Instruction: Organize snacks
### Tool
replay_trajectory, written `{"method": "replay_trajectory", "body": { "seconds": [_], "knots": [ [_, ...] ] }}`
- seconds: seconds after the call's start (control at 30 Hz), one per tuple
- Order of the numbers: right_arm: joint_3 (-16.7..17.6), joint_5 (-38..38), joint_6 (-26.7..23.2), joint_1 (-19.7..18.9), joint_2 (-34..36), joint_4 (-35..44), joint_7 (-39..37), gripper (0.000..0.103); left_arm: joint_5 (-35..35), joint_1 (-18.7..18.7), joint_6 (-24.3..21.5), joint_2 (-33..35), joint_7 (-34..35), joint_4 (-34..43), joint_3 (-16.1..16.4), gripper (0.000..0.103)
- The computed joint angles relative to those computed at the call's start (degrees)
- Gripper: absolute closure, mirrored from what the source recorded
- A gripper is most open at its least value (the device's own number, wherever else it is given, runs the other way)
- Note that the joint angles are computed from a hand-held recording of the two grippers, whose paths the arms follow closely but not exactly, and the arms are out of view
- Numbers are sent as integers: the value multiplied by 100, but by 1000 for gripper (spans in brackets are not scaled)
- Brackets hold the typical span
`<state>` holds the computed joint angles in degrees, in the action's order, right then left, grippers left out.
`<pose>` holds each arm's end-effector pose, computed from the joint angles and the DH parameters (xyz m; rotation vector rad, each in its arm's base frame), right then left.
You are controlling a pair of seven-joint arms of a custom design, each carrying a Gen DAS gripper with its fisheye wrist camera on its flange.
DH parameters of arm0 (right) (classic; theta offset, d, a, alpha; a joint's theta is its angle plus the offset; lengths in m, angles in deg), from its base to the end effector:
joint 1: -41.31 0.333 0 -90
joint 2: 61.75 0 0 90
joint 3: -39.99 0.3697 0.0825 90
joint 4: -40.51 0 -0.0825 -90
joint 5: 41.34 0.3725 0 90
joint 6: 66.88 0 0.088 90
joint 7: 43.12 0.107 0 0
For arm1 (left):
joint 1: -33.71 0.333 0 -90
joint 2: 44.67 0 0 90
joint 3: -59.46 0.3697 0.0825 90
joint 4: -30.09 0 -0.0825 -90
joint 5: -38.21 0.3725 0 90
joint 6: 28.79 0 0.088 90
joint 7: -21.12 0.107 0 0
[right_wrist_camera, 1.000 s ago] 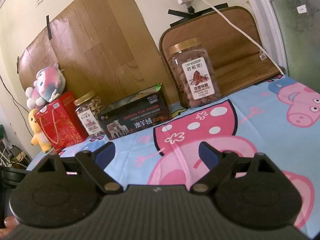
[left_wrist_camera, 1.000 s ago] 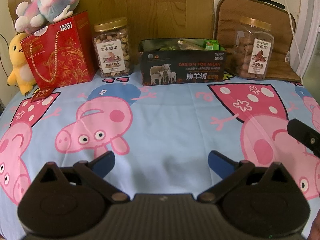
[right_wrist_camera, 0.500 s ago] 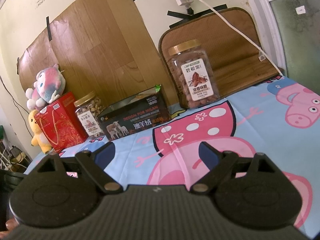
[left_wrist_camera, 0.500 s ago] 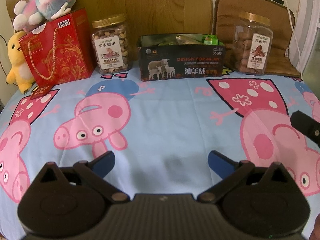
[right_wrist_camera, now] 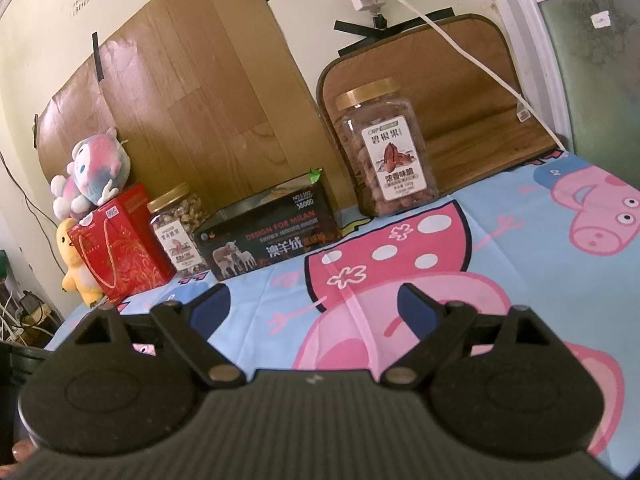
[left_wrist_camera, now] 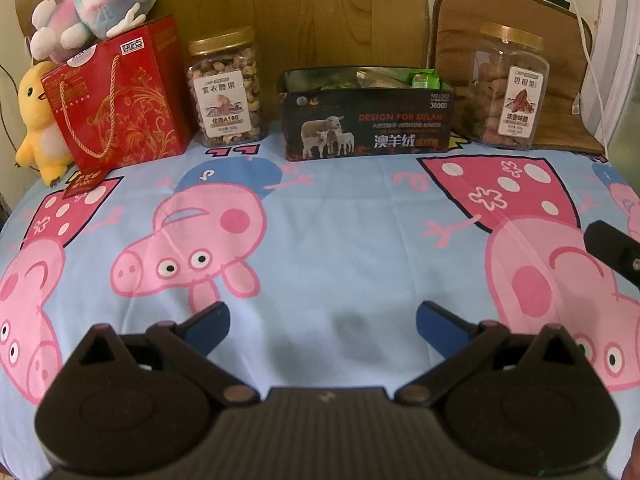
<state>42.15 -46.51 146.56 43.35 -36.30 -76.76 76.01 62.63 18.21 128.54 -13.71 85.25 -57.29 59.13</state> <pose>0.6519 0.0558 0.4327 -1.1334 1.6026 -0.6524 0.7289 -0.2228 0.4725 -1.6399 1.9257 -0.6500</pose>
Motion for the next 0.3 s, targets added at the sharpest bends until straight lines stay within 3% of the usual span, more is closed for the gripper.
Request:
{"method": "replay_trajectory", "body": {
  "seconds": [0.3],
  "knots": [
    [-32,71,45,71,12,-26,-88,11,-114,74,391,-78,58,-206,-14,0]
  ]
}}
